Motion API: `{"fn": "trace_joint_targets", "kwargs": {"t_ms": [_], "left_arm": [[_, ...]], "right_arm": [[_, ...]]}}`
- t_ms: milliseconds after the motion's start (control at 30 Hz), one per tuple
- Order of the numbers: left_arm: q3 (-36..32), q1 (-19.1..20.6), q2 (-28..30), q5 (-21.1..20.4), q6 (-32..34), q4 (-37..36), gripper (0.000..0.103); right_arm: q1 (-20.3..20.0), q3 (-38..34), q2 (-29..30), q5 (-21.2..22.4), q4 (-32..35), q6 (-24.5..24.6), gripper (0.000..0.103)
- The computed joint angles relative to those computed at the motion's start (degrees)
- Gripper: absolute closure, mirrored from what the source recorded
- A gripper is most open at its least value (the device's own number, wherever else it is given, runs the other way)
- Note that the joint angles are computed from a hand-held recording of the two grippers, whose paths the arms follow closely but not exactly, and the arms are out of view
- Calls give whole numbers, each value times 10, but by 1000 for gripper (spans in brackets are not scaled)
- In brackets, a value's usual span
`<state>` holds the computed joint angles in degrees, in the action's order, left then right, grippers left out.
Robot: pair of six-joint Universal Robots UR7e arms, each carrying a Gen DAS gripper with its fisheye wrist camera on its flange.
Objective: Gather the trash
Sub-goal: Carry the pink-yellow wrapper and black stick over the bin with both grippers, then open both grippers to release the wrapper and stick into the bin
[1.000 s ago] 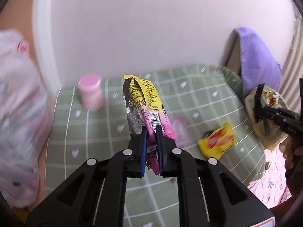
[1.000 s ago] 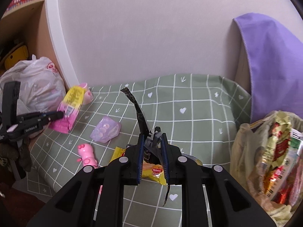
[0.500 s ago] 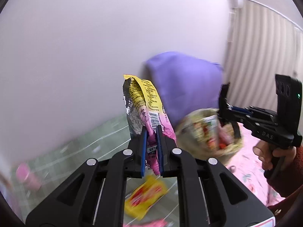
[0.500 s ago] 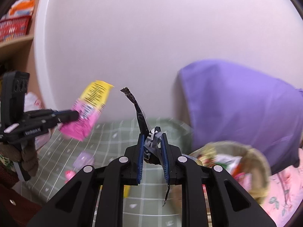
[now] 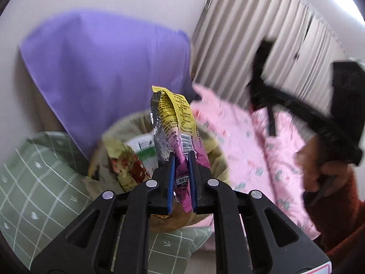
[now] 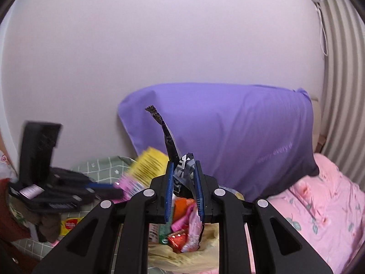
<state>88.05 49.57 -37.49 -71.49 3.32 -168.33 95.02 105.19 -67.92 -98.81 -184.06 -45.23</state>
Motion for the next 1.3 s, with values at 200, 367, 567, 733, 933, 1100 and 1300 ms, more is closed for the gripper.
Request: {"fn": "trace_joint_targets", "kwargs": {"t_ms": [200, 367, 567, 733, 933, 1100, 1300], "left_arm": [[-93, 11, 79, 81, 13, 113, 93], [-118, 16, 91, 66, 26, 125, 93], [-129, 17, 99, 51, 17, 130, 93], [-88, 18, 69, -2, 8, 91, 93], [-75, 11, 63, -15, 12, 83, 93], [-64, 11, 57, -13, -9, 81, 93], [-91, 17, 73, -16, -11, 94, 86]], "right_arm": [[-32, -28, 18, -5, 34, 38, 85], [-52, -66, 52, 2, 75, 63, 85], [-56, -89, 74, 16, 96, 70, 85], [-57, -89, 71, 27, 102, 80, 85], [-58, -89, 68, 34, 104, 87, 85], [-56, -90, 70, 27, 104, 89, 85], [-55, -97, 78, 9, 113, 99, 85]]}}
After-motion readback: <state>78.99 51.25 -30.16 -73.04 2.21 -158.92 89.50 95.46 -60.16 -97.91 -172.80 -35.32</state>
